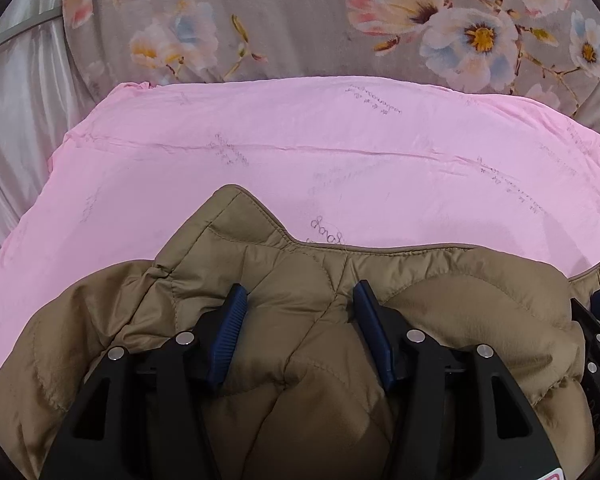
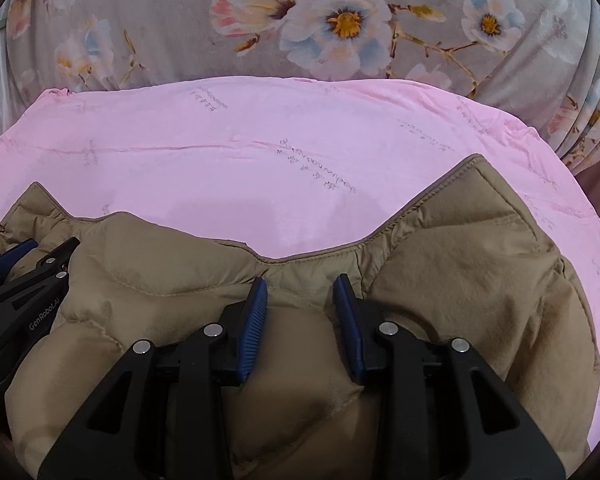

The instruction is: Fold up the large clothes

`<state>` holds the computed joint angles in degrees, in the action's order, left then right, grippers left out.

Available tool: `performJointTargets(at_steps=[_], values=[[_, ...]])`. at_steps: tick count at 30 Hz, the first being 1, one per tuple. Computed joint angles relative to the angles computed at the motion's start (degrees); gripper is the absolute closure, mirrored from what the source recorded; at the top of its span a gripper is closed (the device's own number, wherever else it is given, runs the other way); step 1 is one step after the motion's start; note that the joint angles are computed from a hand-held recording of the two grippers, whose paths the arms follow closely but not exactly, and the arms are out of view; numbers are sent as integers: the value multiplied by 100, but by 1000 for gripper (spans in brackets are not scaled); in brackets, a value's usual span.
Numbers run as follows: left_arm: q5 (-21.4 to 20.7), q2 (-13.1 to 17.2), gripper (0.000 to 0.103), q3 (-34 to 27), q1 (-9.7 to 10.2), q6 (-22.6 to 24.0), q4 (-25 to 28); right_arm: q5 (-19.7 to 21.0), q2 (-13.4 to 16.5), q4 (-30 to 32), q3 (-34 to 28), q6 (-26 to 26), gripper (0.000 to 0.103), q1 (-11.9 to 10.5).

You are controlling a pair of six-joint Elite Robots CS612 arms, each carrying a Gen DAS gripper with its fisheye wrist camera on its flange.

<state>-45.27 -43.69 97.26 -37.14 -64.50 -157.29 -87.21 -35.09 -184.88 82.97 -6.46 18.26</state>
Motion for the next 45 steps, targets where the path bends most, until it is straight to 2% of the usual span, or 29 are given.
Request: performJointTargets(at_steps=[4, 7, 8, 10, 13, 15, 17, 20, 24, 31, 41, 43, 44, 45], values=[[-21, 7, 49, -21, 7, 0, 54, 17, 8, 41, -23, 4, 69, 0], [-98, -31, 49, 0, 14, 21, 33, 370, -74, 117, 41, 78, 69, -91], [-214, -97, 48, 68, 32, 87, -92, 543, -152, 53, 129, 184, 69, -156], [-426, -294, 48, 320, 78, 120, -561, 566, -271, -251, 261, 383, 69, -252], [-314, -584, 48, 664, 153, -160, -1079, 598, -365, -339, 239, 778, 68, -437], [-130, -678, 48, 735, 211, -297, -1036, 543, -307, -122, 82, 969, 68, -522], [-77, -659, 47, 661, 290, -412, -658, 512, -191, 321, -111, 1115, 68, -578], [-460, -478, 47, 522, 444, -482, -359, 555, -31, 768, -267, 1180, 68, -602], [-542, -298, 45, 404, 473, -542, -182, 612, 56, 867, -316, 1203, 68, -607], [-902, -198, 41, 408, 593, -542, -522, 603, 155, 885, -382, 1242, 68, -597], [-918, -195, 40, 346, 607, -537, -331, 491, 163, 933, -429, 1222, 68, -578], [-753, -288, 40, 332, 545, -676, 52, 236, 30, 704, -256, 1224, 68, -530], [-653, -365, 42, 355, 489, -756, 235, 384, -104, 317, -27, 1241, 66, -527], [-531, -461, 44, 437, 401, -767, 178, 591, -227, -42, 177, 1210, 66, -528]])
